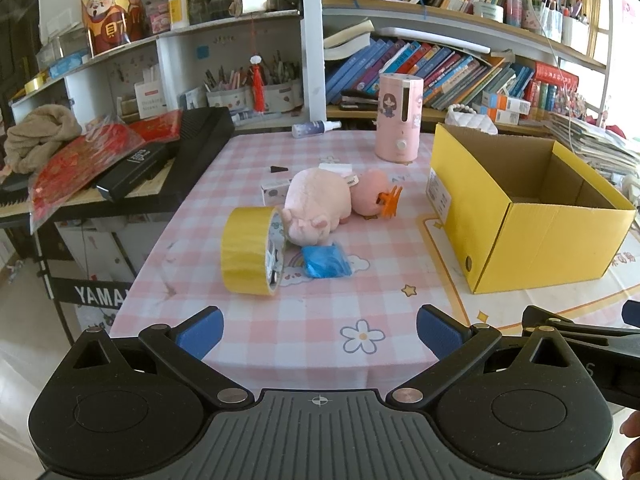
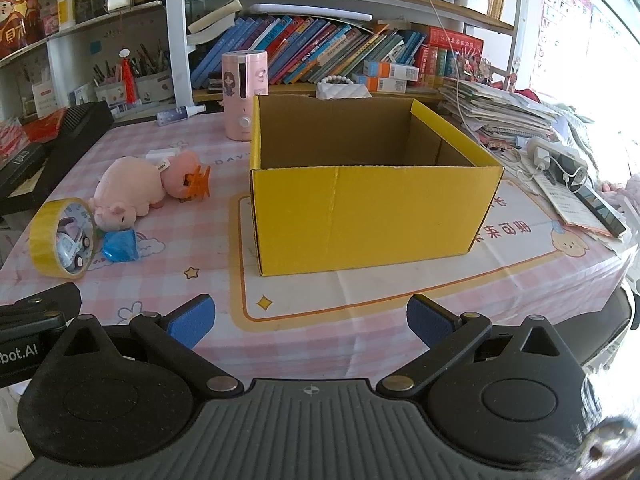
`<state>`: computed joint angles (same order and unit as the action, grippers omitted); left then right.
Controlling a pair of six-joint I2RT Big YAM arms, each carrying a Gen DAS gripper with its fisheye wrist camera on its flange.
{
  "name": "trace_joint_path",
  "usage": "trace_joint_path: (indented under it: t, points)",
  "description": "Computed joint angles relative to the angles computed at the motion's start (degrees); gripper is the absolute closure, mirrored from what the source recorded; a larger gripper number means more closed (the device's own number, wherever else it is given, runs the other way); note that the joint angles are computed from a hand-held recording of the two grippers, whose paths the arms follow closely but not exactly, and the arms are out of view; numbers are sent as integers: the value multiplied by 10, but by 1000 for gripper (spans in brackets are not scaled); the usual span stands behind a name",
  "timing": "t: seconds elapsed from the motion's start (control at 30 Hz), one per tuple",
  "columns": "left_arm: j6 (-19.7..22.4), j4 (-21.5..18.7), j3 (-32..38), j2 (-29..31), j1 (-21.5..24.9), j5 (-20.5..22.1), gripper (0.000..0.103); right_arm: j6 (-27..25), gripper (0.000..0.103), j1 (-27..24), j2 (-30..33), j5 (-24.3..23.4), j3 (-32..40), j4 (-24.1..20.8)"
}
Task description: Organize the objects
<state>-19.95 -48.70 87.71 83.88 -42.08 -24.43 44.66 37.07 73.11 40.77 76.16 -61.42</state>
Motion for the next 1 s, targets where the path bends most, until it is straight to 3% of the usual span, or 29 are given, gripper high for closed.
trace_joint_path:
  t: [0.4,0.63,0.73,0.87,1.0]
  points:
    - [0,12,-6,-8,10,10,0,-11,0,3,11,3,21,2]
    - [-24,9,-13,-16,23,19,0,-37,0,4,20,-7,32,12]
    - [-39,7,-19,-20,29,27,0,-51,1,4,24,-15,35,25]
    - [-51,2,-23,-24,34,4,0,-80,2,4,28,-36,35,58]
    - [-42,9,-24,-24,43,-9,0,-114,6,0,37,-58,41,90]
